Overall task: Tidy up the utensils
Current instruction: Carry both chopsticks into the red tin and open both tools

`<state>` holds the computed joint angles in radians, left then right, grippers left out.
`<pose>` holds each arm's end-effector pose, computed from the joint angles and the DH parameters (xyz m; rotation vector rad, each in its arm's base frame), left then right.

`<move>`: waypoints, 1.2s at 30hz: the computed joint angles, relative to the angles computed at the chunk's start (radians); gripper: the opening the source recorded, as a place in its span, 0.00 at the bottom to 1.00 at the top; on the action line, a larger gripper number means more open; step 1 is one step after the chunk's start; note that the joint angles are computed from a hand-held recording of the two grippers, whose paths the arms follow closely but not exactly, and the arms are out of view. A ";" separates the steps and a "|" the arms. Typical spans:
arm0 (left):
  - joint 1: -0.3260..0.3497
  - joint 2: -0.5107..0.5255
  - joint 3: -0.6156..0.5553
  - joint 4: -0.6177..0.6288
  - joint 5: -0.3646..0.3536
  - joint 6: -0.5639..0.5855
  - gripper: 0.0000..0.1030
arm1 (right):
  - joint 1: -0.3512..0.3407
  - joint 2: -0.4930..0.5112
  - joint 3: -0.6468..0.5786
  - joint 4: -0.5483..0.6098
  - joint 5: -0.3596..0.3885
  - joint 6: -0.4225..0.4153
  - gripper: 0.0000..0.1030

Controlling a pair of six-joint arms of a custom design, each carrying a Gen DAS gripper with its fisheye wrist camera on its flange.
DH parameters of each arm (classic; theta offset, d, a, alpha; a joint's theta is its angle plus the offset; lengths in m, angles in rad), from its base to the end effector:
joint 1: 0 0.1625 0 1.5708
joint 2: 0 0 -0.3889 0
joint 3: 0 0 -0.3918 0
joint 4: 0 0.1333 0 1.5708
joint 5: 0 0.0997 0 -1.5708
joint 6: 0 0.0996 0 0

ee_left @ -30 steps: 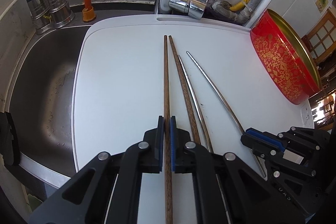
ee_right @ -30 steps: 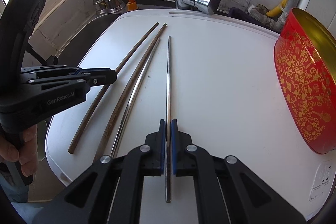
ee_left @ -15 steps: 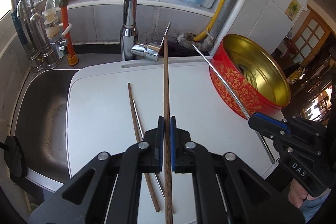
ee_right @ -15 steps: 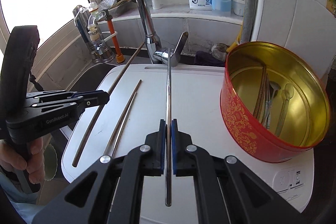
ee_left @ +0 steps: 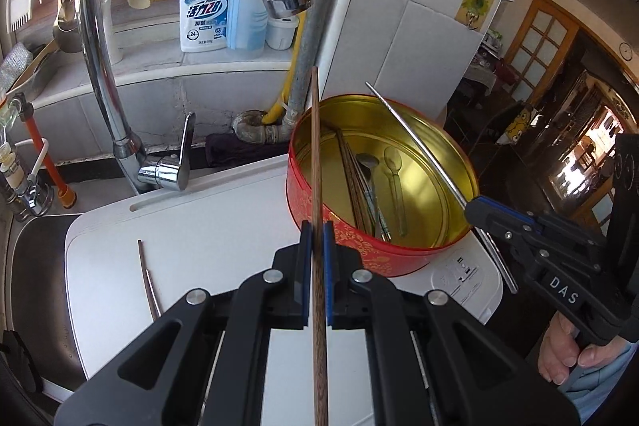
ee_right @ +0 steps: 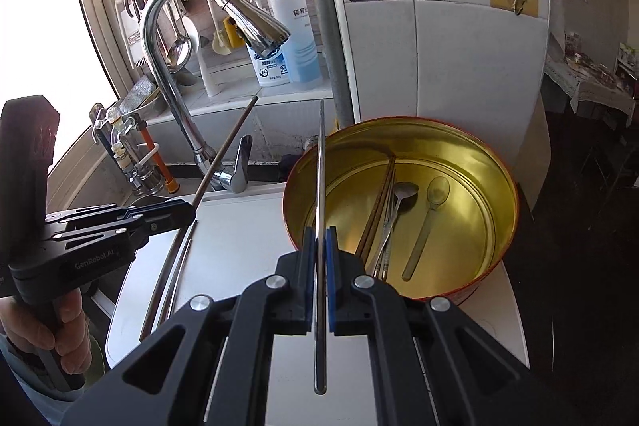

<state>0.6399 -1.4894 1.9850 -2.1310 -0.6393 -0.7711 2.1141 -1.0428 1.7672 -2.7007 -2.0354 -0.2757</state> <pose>-0.2574 -0.4574 0.3109 0.1528 2.3969 -0.9588 0.3944 -0.4815 0.1963 0.9434 -2.4994 0.6279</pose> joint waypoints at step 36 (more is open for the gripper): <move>0.258 0.488 -0.520 -0.025 -0.224 0.251 0.05 | -0.202 0.174 -0.336 0.203 0.034 0.102 0.06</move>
